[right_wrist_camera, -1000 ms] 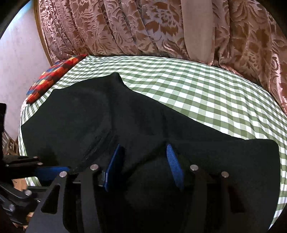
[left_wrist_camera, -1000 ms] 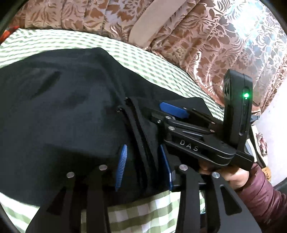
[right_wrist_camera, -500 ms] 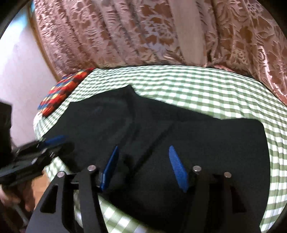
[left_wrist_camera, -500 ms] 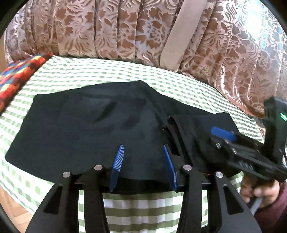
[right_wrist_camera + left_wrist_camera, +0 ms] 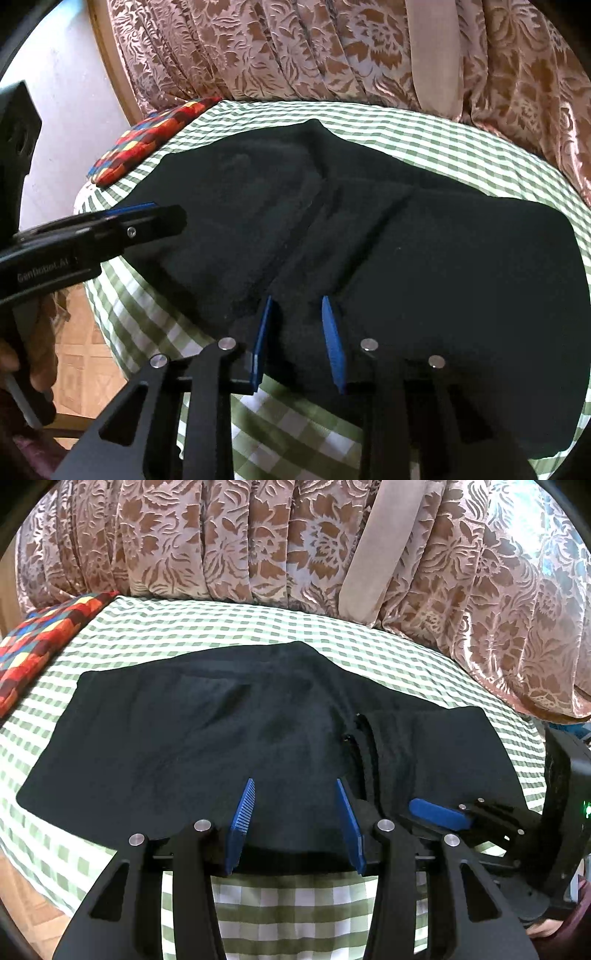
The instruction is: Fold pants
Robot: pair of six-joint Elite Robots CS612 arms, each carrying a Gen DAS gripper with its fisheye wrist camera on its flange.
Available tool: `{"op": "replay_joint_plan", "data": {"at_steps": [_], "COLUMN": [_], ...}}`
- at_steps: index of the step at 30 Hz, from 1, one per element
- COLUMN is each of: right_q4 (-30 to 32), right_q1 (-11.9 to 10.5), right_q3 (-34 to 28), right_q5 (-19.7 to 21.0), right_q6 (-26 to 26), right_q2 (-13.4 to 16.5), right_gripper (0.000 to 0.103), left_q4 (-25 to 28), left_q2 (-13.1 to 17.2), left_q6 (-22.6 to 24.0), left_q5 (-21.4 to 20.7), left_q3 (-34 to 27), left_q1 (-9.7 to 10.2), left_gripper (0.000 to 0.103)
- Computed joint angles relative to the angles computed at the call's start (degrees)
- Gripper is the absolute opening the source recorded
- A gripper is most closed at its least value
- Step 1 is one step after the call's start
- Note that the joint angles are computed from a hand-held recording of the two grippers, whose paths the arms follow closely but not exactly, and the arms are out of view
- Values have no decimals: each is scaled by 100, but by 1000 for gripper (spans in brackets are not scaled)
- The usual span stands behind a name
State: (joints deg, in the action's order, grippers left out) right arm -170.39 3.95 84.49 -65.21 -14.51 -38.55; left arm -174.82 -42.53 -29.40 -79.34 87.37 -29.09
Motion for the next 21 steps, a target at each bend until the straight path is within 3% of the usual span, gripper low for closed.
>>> {"op": "replay_joint_plan", "data": {"at_steps": [7,16,18,19,21], "right_q4": [-243,-483,-682,-759,-945], "right_q1": [38,-36,-66,-74,-101], "right_q3": [121,313,417,449,531], "right_q5": [-211,-12,107,125,162], "right_q6": [61,280,329,350,394], "right_q2": [-53,-203,-267,-287,-337], "right_gripper": [27,29,41,45,47], "left_q4": [55,177,212,205,7], "left_q2": [-4,-69,-87,-99,-131], "left_q6": [-20,-91,-131,-183,-412], "left_q5": [26,146,159,128,-106], "left_q3": [3,102,129,158,276], "left_q1": [-23,-76,-78,-67,2], "left_gripper": [43,43,44,53,57]}}
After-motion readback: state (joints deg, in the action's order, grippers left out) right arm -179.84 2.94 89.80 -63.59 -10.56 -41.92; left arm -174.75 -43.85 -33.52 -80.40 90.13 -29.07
